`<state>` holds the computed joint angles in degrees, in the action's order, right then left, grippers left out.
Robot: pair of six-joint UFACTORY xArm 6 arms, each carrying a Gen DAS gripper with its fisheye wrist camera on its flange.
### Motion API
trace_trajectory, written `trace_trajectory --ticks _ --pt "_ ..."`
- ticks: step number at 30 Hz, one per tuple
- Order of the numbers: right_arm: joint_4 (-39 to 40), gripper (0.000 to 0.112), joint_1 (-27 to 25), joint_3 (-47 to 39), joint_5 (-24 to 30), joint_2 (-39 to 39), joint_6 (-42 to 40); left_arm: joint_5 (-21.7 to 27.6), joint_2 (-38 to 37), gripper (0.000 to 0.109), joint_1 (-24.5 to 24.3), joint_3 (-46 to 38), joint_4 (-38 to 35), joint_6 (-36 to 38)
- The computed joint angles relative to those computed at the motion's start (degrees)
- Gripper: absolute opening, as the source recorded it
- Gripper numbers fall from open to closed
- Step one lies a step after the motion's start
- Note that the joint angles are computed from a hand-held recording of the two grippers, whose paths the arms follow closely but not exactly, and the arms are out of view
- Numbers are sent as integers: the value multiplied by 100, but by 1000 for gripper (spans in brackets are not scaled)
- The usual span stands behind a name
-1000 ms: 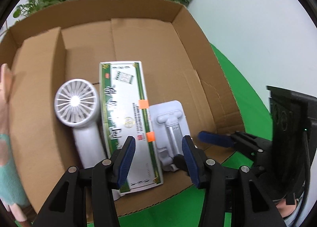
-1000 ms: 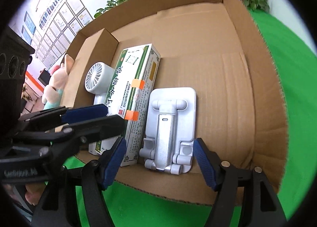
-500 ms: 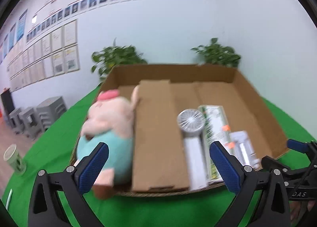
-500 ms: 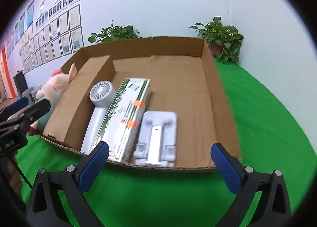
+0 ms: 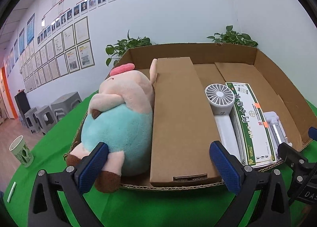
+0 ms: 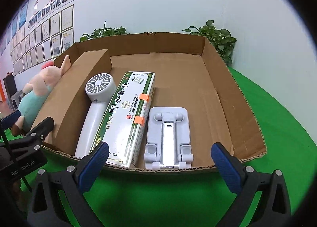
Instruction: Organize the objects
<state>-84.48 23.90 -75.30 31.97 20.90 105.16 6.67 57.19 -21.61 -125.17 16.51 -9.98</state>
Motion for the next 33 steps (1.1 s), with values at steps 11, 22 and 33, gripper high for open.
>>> trace_trajectory --ticks 11,22,33 --pt "91 103 40 -28 76 34 -81 260 135 103 -60 -377 -416 347" --pt "80 103 42 -41 70 48 -64 230 62 103 -55 -272 -308 215" --pt "78 103 39 -35 67 43 -63 236 62 103 -61 -275 -231 122"
